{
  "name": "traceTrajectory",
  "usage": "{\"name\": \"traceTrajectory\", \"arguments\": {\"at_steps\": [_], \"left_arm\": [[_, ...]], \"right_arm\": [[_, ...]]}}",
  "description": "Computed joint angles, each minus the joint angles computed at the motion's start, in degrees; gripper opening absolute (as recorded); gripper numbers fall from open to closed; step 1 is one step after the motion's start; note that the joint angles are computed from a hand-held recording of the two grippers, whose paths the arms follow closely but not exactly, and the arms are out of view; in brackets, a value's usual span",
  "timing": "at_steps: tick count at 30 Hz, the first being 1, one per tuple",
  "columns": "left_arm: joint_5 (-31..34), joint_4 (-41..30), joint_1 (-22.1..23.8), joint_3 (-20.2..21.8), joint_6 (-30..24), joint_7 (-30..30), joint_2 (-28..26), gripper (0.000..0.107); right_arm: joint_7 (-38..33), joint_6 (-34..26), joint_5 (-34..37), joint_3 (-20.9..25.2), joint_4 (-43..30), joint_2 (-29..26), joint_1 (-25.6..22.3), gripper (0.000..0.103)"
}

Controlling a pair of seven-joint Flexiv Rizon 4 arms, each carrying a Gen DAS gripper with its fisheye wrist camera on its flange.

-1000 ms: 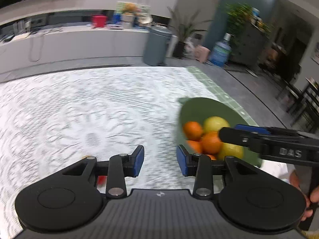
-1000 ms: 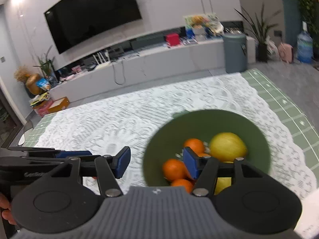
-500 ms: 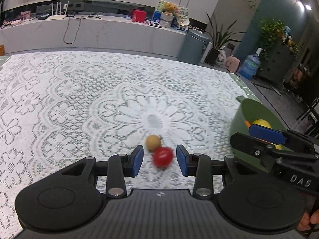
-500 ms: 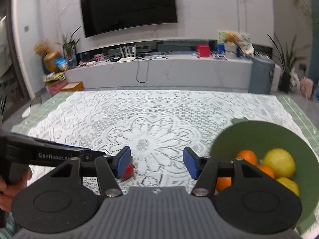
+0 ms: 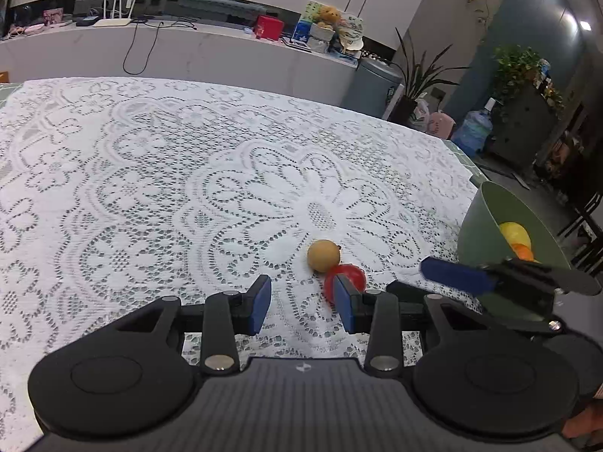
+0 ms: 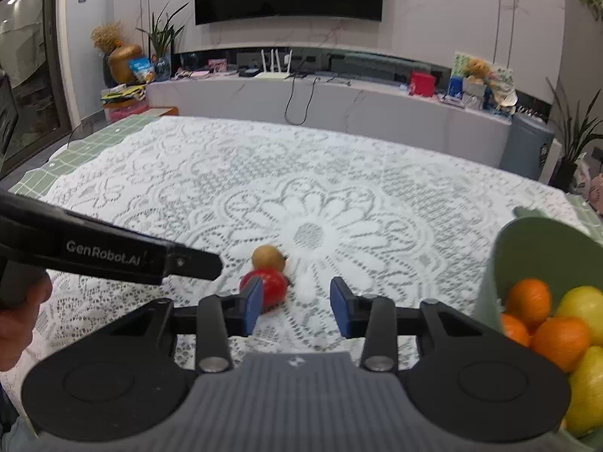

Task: Organize fruits
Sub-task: 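Grasp the last kiwi with the left tool while the right tool grasps the last tomato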

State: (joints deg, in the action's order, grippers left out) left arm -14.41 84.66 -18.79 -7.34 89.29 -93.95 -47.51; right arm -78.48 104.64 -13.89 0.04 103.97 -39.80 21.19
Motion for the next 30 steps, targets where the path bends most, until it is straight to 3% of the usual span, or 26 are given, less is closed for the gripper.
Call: {"name": "traceTrajectory", "arguments": {"at_steps": [9, 14, 30], "left_arm": [[0.31, -1.13, -1.08, 2.54, -1.77, -1.50, -0.49, 0.044], [2.38, -3.87, -4.99, 9.31, -7.08, -5.70, -0.78, 0.044], [6.68, -4.88, -3.62, 8.79, -9.81, -10.17, -0.54, 0.044]], "right_arm": [[0.06, -2.12, -2.55, 4.78, -3.53, -2.98, -3.29, 0.037], [0.97, -3.29, -2.83, 5.78, -5.04, -4.08, -3.87, 0.038], [2.72, -6.59, -3.22, 8.61, -8.61, -6.35, -5.79, 0.036]]}}
